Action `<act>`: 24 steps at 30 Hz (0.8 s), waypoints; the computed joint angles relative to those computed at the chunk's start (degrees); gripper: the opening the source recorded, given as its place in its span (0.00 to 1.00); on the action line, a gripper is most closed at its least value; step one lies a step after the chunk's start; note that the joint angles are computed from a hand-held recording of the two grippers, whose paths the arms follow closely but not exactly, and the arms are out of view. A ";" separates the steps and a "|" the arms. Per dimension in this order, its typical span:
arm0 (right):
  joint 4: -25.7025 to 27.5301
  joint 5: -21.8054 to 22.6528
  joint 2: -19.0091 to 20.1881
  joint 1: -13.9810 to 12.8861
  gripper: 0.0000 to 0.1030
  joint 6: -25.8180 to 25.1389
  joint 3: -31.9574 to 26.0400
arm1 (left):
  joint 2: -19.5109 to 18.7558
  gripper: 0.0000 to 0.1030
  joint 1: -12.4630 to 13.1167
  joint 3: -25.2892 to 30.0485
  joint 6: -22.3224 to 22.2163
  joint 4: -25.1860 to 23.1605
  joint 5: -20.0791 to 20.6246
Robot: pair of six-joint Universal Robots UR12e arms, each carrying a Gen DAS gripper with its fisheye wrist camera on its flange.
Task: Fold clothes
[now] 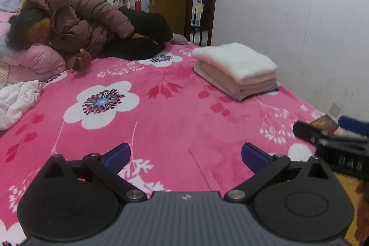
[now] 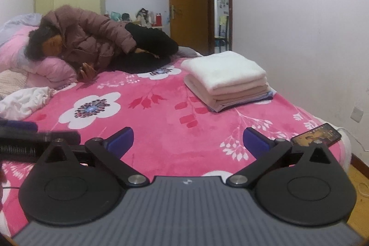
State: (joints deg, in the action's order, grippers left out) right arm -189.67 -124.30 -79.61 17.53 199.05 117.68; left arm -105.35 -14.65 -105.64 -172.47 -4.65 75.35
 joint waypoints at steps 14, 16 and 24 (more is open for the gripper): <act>3.44 -4.93 0.67 1.32 0.99 2.49 -1.84 | -0.19 1.00 -0.03 -0.69 2.97 5.89 0.40; 3.74 -5.47 0.69 1.46 0.99 2.83 -1.99 | -0.24 1.00 0.21 -0.98 2.27 7.16 -0.30; 4.02 -7.41 0.87 2.09 0.99 1.90 -2.43 | -0.27 1.00 -0.10 -1.08 2.61 8.49 2.18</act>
State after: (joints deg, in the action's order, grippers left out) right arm -185.65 -131.71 -78.74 19.62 200.95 115.25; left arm -105.62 -14.75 -106.71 -169.86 3.84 77.53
